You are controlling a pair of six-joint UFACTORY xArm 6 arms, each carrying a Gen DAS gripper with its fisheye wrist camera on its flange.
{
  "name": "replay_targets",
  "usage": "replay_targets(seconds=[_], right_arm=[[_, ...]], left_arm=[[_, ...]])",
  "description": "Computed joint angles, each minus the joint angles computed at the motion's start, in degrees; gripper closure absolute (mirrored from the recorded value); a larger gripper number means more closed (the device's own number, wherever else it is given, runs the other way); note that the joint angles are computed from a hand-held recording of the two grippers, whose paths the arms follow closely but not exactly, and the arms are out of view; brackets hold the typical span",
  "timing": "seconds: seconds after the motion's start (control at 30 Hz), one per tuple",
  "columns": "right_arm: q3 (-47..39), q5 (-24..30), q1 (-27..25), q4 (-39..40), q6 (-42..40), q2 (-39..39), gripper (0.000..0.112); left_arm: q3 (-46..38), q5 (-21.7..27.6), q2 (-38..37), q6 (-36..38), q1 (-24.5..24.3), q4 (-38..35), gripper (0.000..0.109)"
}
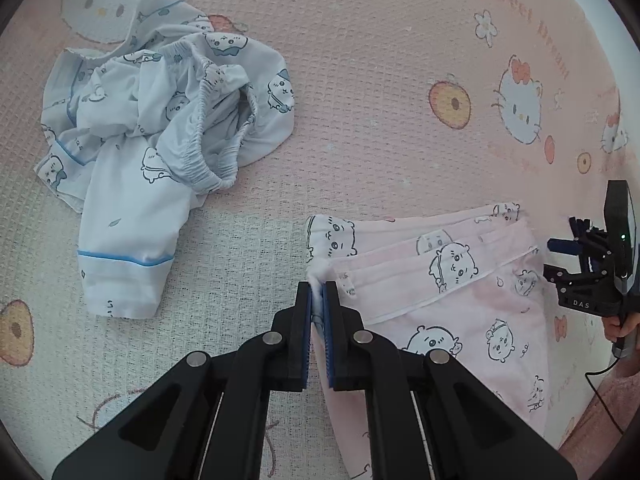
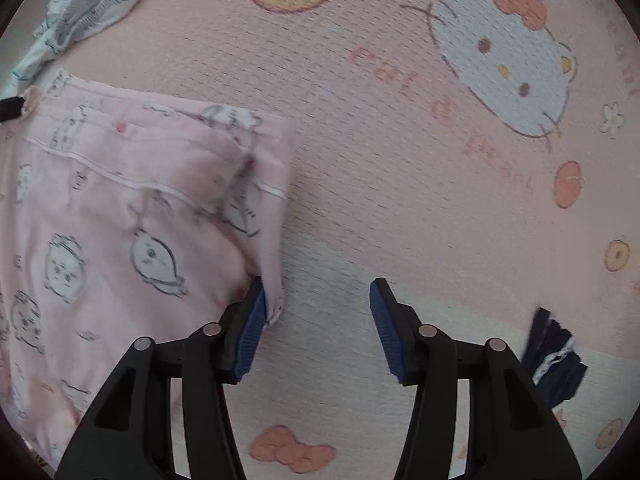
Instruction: Fold clothes
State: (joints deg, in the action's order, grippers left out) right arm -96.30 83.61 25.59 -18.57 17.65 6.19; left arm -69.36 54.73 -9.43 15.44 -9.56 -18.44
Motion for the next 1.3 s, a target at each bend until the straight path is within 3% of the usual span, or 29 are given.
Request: replay_targets(seconds=[0.13,0.33,0.47,0.6,0.67,0.7,0.8,0.87,1.03,1.1,1.17,1.2,1.27,1.3], right_arm=[[0.94,-1.52,-1.84,2.09,1.97,-1.76,0.058],[-2.72,-6.15,-0.38,1.10,4.36,1.35,0.058],[-8.16,-1.06,0.31,-1.71,4.00,6.48,0.058],[-5.39,-1.20,-1.92,-2.11,6.62,4.28,0.058],[-6.43,2.73,-2.72,-6.77,8.59,4.51,0.059],[-5.64,2.24,-4.00,-6.36,9.25,3.66,0.059],[1.13,-7.78,-7.31,6.75,12.73,-1.85,0.059],[0.10,-10.55,-6.71,11.29,9.38,-1.04,0.059],[-10.78,-10.80,-1.44,11.04,0.97,8.41,0.058],[-15.81,-8.20,-1.19,10.36,1.92,12.87,0.058],[-18.58,-6.78,-3.02,14.87,4.02,15.59,0.059],[-18.70,-7.61,-3.55,15.96,4.53,15.69,0.060],[-17.65,-8.72,-3.57,15.61,4.24,14.40,0.095],[-16.83,-8.61,-3.13,13.67,4.76,13.43,0.099]], left_arm=[[0.45,-1.09,-0.74,0.18,-1.07,1.32,0.102],[1.13,-2.61,-1.51,0.35,-2.12,3.47,0.102],[0.72,-2.11,-0.87,-0.03,-1.83,3.56,0.102],[0.55,-1.64,-0.34,-0.92,-1.68,3.97,0.102],[0.65,-1.89,-0.34,-1.08,-1.81,4.15,0.102],[0.70,-2.02,-0.33,-1.15,-1.88,4.24,0.102],[0.82,-2.42,-0.30,-1.36,-2.08,4.51,0.102],[0.91,-2.69,-0.28,-1.50,-2.22,4.69,0.102],[0.74,-2.43,0.04,-1.65,-2.18,4.56,0.102],[0.64,-2.32,0.32,-1.65,-2.24,4.45,0.102],[0.35,-1.97,0.61,-1.53,-2.21,4.26,0.102],[0.18,-1.90,0.75,-1.43,-2.17,4.05,0.102],[0.26,-1.56,0.23,-1.06,-1.81,3.52,0.102],[0.32,-1.38,-0.06,-0.87,-1.62,3.25,0.102]])
